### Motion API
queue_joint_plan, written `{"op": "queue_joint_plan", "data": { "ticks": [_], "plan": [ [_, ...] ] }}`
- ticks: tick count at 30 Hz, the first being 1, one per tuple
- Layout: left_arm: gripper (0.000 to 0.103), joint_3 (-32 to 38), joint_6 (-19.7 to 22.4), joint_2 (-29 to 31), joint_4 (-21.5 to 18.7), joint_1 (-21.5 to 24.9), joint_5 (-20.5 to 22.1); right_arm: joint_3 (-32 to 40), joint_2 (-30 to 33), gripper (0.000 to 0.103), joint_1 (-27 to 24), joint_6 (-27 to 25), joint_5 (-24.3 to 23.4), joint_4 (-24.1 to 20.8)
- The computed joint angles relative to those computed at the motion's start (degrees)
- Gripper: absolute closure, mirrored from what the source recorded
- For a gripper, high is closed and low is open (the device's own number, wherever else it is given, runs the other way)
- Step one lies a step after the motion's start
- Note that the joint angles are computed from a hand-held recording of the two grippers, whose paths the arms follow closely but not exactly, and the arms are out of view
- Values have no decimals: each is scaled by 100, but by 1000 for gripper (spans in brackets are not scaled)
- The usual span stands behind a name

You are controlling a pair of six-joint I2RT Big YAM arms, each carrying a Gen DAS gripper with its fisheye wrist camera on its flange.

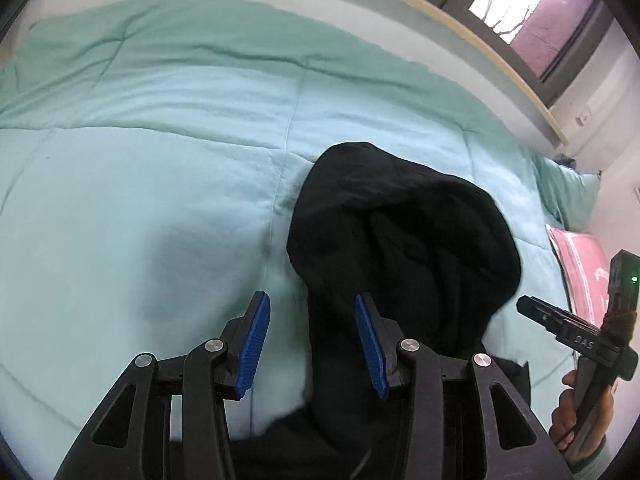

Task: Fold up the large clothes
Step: 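Move both grippers toward the jacket hood, then grasp the black hood with both grippers and lift it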

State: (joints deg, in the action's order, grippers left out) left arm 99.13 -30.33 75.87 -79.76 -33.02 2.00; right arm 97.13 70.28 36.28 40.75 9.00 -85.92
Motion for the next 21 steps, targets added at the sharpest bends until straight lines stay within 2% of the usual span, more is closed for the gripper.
{"op": "queue_joint_plan", "data": {
  "ticks": [5, 7, 8, 9, 10, 11, 13, 15, 18, 19, 21],
  "plan": [
    [57, 74, 194, 299, 316, -11, -19, -87, 259, 37, -87, -165, -71, 303],
    [57, 174, 215, 527, 337, -23, -168, -59, 393, 47, -125, -250, -62, 252],
    [57, 218, 222, 653, 306, -26, -315, -7, 501, 50, -115, -289, 103, 138],
    [58, 269, 166, 781, 200, -3, -501, -21, 526, 64, -115, -313, 218, 112],
    [62, 275, 80, 838, 124, 39, -639, -36, 526, 86, -123, -305, 387, 59],
    [70, 228, -72, 837, 109, 141, -700, -116, 433, 91, -186, -269, 448, 97],
    [70, -229, -550, 474, 542, 545, -31, -408, 65, 95, -396, -210, 210, 438],
    [69, -641, -789, 30, 1087, 752, 596, -527, -143, 95, -412, -273, 169, 582],
    [67, -802, -780, -363, 1323, 673, 596, -546, -275, 95, -181, -287, 534, 568],
    [66, -956, -879, -481, 1444, 730, 789, -640, -348, 95, -171, -260, 558, 651],
    [61, -1170, -966, -447, 1355, 887, 1142, -824, -370, 95, -259, -254, 492, 707]
  ]
}}
